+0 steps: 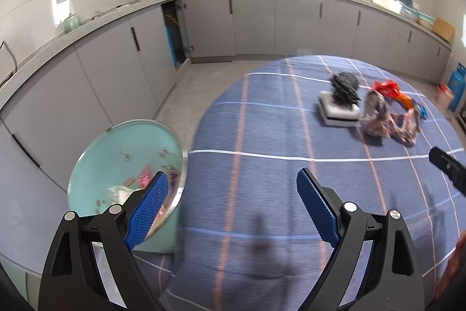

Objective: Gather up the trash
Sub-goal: 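Reach the left gripper toward the black rope scrubber while the right reaches the plaid cloth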

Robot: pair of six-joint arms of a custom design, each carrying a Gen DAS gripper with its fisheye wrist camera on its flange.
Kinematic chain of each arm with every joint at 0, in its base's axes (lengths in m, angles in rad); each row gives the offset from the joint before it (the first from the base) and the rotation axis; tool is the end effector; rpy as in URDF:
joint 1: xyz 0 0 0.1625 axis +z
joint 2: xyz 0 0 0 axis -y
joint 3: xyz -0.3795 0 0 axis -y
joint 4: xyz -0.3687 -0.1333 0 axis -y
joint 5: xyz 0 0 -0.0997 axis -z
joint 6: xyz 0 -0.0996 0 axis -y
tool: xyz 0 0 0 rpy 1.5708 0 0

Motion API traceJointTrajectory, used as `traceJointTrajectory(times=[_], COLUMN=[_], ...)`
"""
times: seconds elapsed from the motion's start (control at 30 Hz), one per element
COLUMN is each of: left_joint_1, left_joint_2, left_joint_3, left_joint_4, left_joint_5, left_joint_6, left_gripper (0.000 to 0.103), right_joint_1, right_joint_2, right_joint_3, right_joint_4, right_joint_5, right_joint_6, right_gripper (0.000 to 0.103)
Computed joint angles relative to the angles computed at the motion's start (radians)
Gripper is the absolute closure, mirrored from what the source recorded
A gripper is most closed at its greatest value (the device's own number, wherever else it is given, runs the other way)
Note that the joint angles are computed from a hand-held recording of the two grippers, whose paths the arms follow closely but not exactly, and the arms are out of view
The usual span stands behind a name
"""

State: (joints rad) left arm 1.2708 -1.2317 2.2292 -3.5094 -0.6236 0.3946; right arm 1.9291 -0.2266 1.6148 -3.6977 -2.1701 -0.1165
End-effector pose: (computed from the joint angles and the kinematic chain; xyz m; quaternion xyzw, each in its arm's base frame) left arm 0.0769 -0.4759 0.2570 0.0755 0.8162 -0.3838 0.4251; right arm 0.2707 -0.5029 -0.1085 0.1060 -0.8911 0.3756 0.2317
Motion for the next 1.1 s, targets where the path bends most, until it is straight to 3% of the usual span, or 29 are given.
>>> traceJointTrajectory(times=[0.37, 0.83, 0.93, 1.03, 1.1], left_joint_1=[-0.031, -0.012, -0.004, 0.005, 0.008], left_joint_2=[0.09, 0.187, 0.204, 0.214, 0.223], left_joint_3=[-0.041, -0.179, -0.205, -0.23, -0.247], left_joint_4=[0.026, 0.057, 0.061, 0.067, 0.063], left_joint_5=[-0.033, -0.071, -0.076, -0.084, -0.09], left_joint_6=[-0.005, 0.028, 0.038, 0.039, 0.049], left_gripper=[0.015, 0.015, 0.015, 0.015, 0.015], right_joint_1=[-0.062, -0.106, -0.104, -0.105, -0.103], right_joint_2=[-0.056, 0.014, 0.043, 0.059, 0.067], right_joint_3=[0.02, -0.246, -0.305, -0.336, -0.342], right_joint_4=[-0.001, 0.282, 0.35, 0.411, 0.394], right_joint_5=[-0.003, 0.003, -0.006, 0.0, -0.008], right_joint_6=[-0.001, 0.034, 0.034, 0.042, 0.017], right_gripper=[0.033, 0.036, 0.047, 0.075, 0.09])
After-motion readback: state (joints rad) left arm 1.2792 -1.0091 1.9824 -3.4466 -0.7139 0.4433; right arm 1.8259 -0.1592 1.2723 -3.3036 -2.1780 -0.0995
